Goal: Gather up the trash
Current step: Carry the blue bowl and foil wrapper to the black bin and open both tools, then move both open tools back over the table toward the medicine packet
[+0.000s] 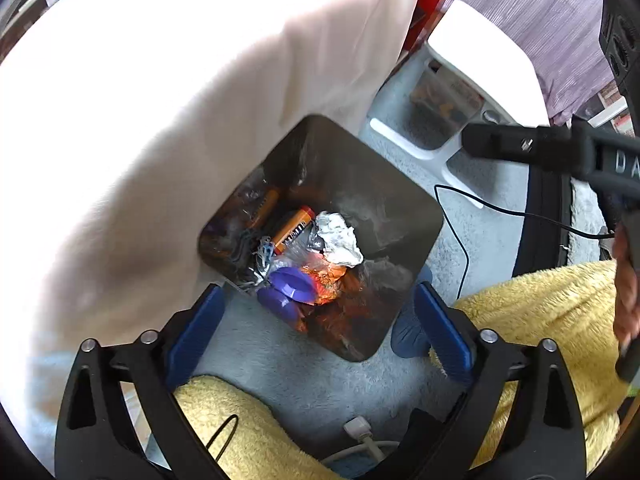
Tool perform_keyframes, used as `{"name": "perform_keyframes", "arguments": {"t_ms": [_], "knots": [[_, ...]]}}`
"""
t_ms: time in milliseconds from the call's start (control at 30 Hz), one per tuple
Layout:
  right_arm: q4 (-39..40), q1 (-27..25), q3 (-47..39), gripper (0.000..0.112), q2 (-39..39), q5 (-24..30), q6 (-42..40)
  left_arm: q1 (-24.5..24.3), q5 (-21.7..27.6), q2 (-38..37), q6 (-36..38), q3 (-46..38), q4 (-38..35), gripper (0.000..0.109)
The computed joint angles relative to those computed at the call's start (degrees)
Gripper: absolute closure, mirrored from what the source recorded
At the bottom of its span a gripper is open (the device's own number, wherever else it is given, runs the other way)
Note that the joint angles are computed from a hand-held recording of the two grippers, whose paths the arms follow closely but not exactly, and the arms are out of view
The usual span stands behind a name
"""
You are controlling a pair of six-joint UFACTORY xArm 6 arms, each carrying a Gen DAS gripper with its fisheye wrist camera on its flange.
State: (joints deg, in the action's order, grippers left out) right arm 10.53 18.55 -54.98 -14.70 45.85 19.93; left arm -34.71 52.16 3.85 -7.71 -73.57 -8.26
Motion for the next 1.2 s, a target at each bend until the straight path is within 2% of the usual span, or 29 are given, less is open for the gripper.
{"name": "perform_keyframes", "arguments": {"t_ms": [167,400,600,833,933,1000,1067,1200], "knots": [[-5.67,-0.59,1.27,0.020,-5.78,-0.20,3.28,1.12,-1.42,-7.55,-1.19,4.25,1.76,0.014],[-12.93,-0.61,-2.60,0.013,-8.82,0.83,5.94,4.94,-1.51,-14.40,-5.35,4.49,8.90,0.014],[-13.91,-0.39,-10.08,0.013,-4.18,-0.25,4.21,9.86,-0.49,-11.42,-5.65,-2.83,11.56,0.014],[-13.93,1.50,-24.28,0.013,8.85,0.02,2.30,14.11,0.98,-1.29,-3.46,-15.03,10.78,0.014],[-13.23,1.87,-30.19,0.016,14.95,-0.36,0.64,15.17,1.35,2.97,-1.74,-19.54,9.79,0.014],[-11.56,1.63,-35.36,0.025,19.96,0.10,-0.88,15.67,2.41,6.64,-0.92,-23.87,9.16,0.014],[-9.35,1.38,-40.85,0.038,24.89,1.20,-2.33,15.95,3.74,10.75,0.10,-28.88,8.66,0.014],[-8.07,0.78,-55.69,0.051,36.72,4.81,-4.05,16.53,7.15,20.87,1.75,-42.17,8.05,0.016]]}}
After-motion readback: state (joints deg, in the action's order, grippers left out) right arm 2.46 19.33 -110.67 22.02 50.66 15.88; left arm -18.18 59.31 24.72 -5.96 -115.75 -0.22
